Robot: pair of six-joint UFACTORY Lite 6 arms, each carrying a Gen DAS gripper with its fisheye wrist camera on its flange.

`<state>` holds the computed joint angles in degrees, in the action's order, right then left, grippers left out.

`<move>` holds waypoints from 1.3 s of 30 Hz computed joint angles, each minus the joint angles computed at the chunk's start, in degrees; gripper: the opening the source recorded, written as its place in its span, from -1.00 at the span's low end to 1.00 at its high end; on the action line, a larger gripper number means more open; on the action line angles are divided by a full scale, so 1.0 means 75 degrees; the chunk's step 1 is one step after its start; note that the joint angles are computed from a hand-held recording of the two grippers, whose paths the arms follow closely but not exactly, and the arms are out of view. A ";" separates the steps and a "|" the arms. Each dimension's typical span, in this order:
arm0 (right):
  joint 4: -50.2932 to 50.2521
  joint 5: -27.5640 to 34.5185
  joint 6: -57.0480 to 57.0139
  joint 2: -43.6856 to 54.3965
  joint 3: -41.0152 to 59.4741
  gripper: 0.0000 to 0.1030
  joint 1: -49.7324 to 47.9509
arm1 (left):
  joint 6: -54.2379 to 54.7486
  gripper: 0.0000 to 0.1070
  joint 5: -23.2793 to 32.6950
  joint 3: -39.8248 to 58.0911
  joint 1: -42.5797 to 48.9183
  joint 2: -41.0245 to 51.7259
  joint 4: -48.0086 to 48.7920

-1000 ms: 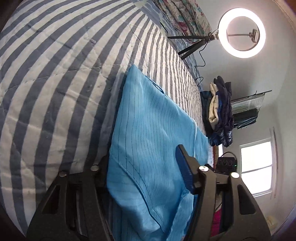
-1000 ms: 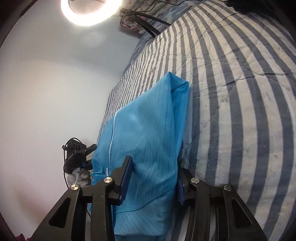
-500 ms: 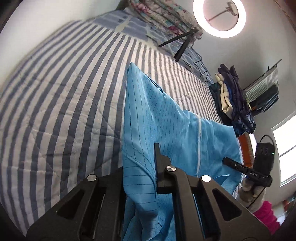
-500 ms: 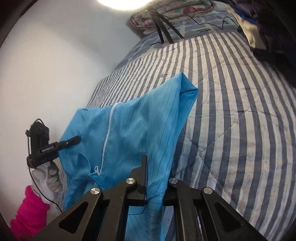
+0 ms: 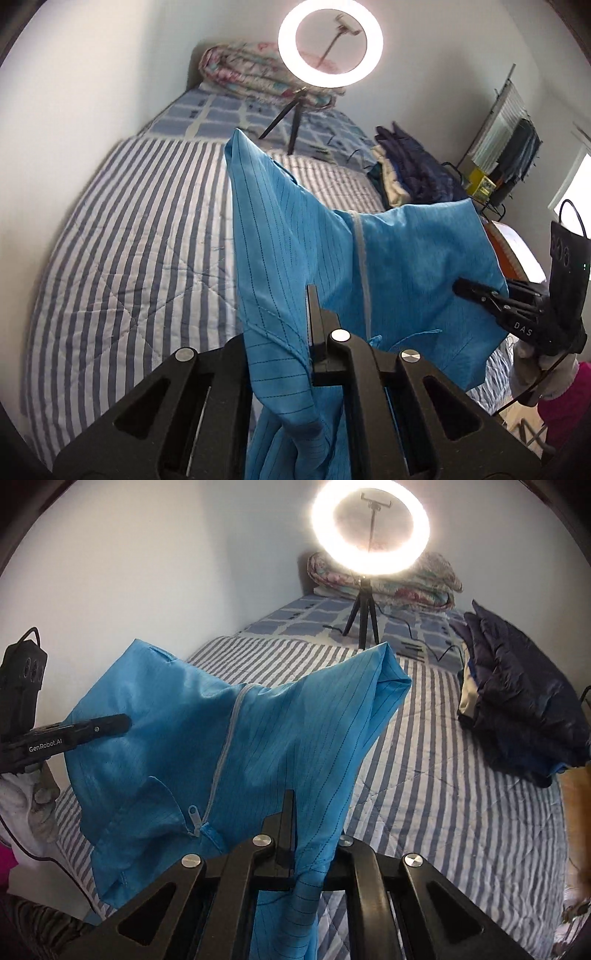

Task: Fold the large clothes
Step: 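Lift the folded coat with both grippers and carry it onto the navy clothes pile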

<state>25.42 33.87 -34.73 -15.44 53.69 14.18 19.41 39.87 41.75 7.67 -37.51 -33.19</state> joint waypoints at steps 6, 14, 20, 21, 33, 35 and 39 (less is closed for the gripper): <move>-0.1260 0.0863 0.1044 -0.1733 -0.0025 -0.95 0.0113 | -0.4209 -0.94 0.0240 0.0710 -0.2917 -0.1087 0.3462; -0.0841 0.2473 -0.0243 -0.3064 0.0623 -0.95 -0.1578 | -0.9711 -0.94 0.1237 0.2103 -0.7769 -0.0447 0.8273; 0.0596 0.3640 -0.2438 -0.3044 0.1313 -0.95 -0.3967 | -1.0230 -0.94 0.1030 0.3070 -0.8434 0.0752 0.8652; 0.0751 0.3786 -0.2675 -0.2995 0.1414 -0.95 -0.4258 | -1.0236 -0.94 0.1003 0.3256 -0.8482 0.0948 0.8638; 0.1890 0.3856 -0.4674 -0.0681 0.3060 -0.95 -0.6486 | -0.7802 -0.94 -0.0192 0.6907 -0.7165 0.5051 0.6708; 0.1918 0.3599 -0.4686 0.0001 0.3602 -0.95 -0.6484 | -0.7084 -0.94 -0.0055 0.8327 -0.6862 0.6259 0.6097; 0.1701 0.2996 -0.4272 0.1668 0.5186 -0.95 -0.6162 | -0.6079 -0.94 0.0111 1.1523 -0.6329 0.8827 0.5210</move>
